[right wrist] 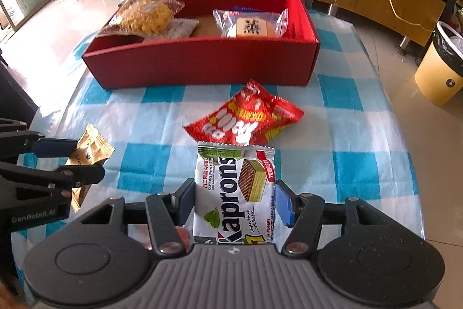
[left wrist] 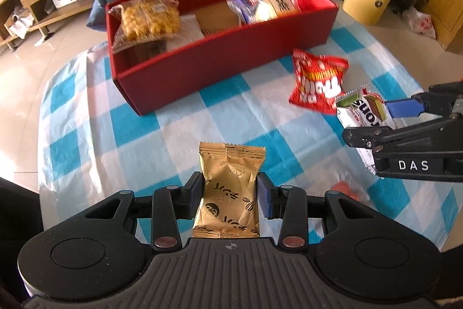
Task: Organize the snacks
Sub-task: 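Lift both held packets and carry them over the red box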
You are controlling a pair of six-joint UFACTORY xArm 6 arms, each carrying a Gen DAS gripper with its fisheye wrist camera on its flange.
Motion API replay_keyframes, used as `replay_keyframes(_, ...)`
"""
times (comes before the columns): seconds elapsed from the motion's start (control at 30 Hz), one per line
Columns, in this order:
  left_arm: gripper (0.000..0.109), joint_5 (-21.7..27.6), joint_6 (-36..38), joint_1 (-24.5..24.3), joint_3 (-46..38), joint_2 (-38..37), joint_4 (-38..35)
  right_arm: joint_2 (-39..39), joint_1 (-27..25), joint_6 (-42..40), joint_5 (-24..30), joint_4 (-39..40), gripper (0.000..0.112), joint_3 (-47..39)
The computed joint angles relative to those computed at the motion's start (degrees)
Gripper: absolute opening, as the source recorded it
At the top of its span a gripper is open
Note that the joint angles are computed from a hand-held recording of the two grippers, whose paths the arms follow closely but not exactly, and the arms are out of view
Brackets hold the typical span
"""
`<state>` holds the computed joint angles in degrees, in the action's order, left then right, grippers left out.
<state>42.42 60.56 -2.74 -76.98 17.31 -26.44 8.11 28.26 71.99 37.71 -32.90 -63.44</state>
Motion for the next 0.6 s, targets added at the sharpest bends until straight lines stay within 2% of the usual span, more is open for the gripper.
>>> replay_keyframes(0.6,0.048,0.4,-7.8,-3.2,-15.7,8.2,-3.8,5.8,-5.8,-2.0,-1.9,-5.0,0.052,-12.3)
